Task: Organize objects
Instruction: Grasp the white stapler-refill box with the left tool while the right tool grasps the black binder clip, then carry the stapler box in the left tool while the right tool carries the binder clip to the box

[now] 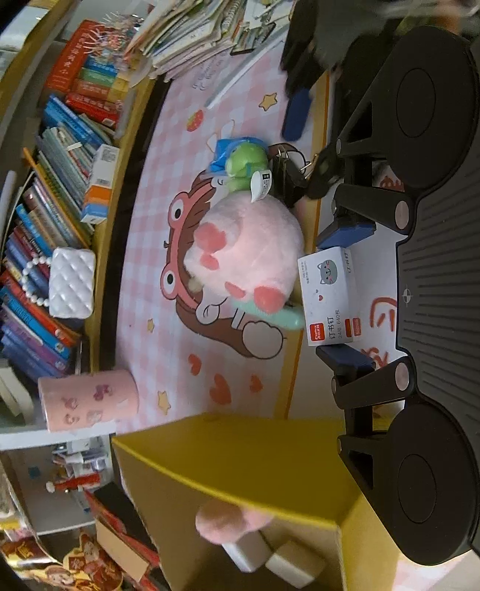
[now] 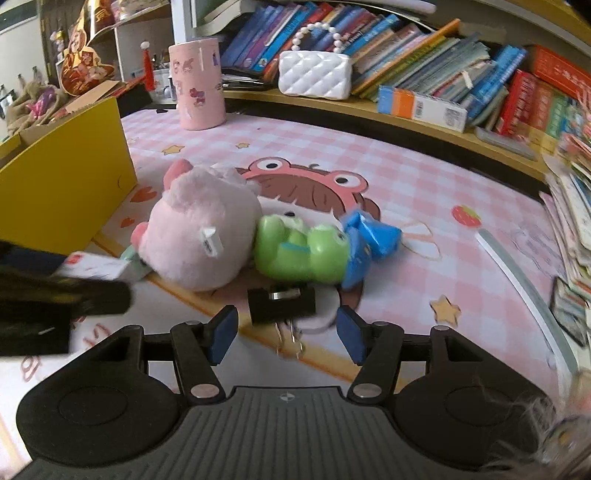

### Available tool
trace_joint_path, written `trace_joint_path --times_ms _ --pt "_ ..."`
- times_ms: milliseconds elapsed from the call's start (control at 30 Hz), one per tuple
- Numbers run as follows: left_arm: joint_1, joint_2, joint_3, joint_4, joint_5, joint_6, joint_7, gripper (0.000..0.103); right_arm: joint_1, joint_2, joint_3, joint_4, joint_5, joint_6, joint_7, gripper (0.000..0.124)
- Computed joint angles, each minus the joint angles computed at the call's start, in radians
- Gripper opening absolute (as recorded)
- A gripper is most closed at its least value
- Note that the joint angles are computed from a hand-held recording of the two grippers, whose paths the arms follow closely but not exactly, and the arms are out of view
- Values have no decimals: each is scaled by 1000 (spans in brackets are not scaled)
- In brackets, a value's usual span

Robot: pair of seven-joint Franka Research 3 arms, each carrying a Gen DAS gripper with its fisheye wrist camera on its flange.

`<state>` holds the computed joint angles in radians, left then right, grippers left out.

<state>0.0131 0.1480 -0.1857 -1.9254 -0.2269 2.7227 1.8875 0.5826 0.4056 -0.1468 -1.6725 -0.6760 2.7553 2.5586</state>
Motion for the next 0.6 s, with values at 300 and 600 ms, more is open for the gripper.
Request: trace_joint_path --times_ms 300,600 --pt "7 -54 8 -42 -70 15 86 55 19 36 -25 49 22 -20 -32 39" --pt "5 -108 18 -79 -293 -18 307 55 83 -106 -24 -57 -175 -150 267 39"
